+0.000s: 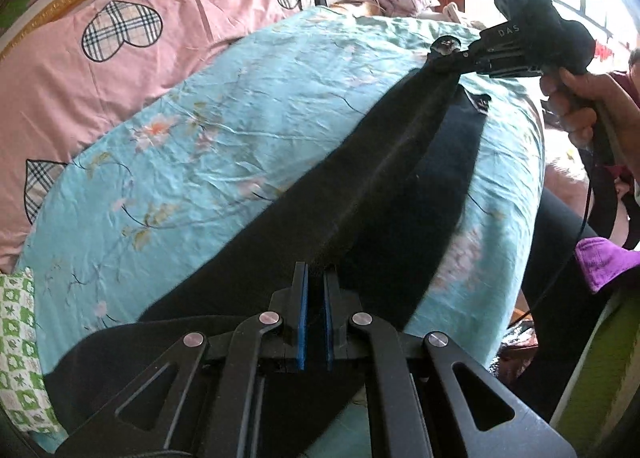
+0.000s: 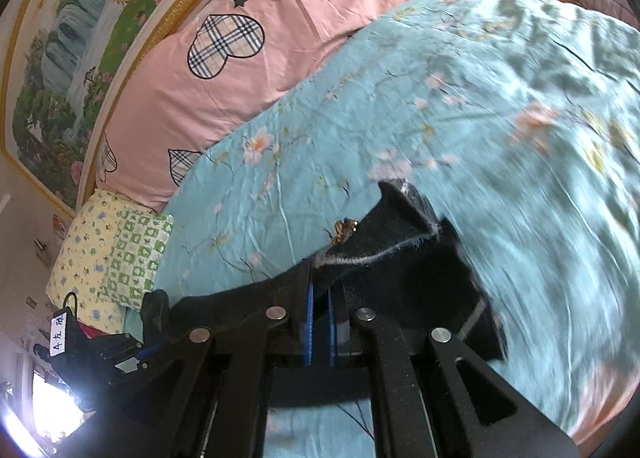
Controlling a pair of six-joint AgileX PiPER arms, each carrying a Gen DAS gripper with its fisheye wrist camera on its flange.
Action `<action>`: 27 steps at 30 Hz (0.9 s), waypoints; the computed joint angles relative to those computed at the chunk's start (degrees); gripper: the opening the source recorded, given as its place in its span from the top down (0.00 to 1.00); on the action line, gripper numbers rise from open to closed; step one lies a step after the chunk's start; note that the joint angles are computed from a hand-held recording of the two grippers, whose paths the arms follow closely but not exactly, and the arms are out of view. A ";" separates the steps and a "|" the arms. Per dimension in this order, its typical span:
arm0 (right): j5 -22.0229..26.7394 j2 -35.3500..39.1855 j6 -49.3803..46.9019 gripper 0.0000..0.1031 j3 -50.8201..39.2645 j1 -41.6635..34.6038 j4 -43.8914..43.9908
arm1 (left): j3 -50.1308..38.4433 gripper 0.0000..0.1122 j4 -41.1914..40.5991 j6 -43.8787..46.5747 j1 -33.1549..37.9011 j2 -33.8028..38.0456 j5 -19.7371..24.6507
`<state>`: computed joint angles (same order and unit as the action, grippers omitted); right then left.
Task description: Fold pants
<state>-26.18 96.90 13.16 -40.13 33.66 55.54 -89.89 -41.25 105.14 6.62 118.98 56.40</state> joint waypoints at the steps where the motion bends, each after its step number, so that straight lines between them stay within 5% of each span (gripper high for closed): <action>1: -0.65 0.23 1.04 0.94 0.66 0.71 0.06 | 1.37 0.95 -0.21 0.76 0.07 -0.44 -0.84; 9: -4.80 1.32 5.10 0.94 4.74 4.56 1.88 | 5.47 0.95 -0.54 2.27 -0.05 -0.85 -2.29; 20: -3.86 3.37 15.26 0.94 7.44 4.23 -3.79 | 7.17 0.91 2.79 1.30 -0.97 1.00 -4.69; 27: -3.25 -0.15 1.66 0.86 7.92 6.44 12.34 | 7.79 0.84 2.36 -0.49 0.02 0.88 -4.24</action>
